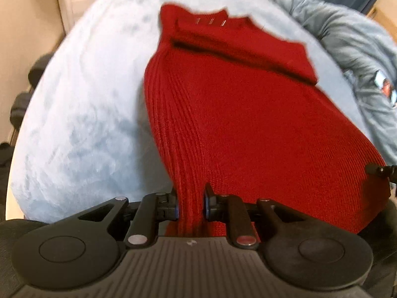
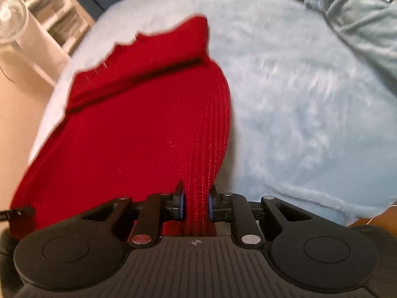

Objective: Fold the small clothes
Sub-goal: 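Grasp the sweater hem with both grippers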

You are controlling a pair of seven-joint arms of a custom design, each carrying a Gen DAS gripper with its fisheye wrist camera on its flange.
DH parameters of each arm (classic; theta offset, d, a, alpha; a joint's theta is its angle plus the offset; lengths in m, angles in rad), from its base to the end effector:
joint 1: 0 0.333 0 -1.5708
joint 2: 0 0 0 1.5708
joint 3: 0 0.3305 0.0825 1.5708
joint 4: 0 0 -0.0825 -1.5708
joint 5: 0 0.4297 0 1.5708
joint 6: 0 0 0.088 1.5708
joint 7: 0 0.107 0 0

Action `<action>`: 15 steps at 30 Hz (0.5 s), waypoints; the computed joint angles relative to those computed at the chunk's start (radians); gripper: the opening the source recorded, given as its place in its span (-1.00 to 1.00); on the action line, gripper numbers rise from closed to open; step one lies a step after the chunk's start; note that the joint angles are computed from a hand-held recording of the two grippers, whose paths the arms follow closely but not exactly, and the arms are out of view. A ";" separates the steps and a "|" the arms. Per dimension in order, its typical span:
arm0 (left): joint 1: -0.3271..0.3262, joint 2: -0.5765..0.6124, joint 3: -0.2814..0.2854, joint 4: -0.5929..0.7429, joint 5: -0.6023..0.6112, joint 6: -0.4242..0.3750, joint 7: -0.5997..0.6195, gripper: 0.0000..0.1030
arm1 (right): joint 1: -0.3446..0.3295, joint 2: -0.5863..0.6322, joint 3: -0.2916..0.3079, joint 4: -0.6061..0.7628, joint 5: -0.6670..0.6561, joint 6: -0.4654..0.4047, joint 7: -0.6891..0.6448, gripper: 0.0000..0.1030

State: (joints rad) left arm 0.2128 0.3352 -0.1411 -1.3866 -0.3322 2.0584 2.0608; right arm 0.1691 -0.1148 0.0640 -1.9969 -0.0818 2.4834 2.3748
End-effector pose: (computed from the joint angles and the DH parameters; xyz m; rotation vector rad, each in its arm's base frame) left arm 0.7401 0.0524 0.5687 -1.7479 2.3605 -0.7175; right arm 0.5946 0.1431 0.5791 -1.2869 2.2192 -0.3055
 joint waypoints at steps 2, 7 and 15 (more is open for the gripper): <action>0.009 -0.054 -0.003 -0.051 -0.030 0.025 0.019 -0.65 | -0.003 -0.037 0.001 -0.016 -0.010 0.033 0.000 -0.67; 0.025 -0.148 0.010 -0.152 -0.106 0.051 0.083 -0.65 | -0.007 -0.110 0.029 -0.056 -0.038 0.052 0.011 -0.68; 0.019 -0.297 0.102 -0.349 -0.149 -0.007 0.130 -0.65 | -0.015 -0.300 0.077 -0.263 0.057 0.057 0.075 -0.68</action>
State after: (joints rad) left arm 0.2316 0.0380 -0.0388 -1.7352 -0.4808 2.0517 2.1908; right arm 0.1542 -0.4148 0.1406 -2.2603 -0.0251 2.5405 2.4500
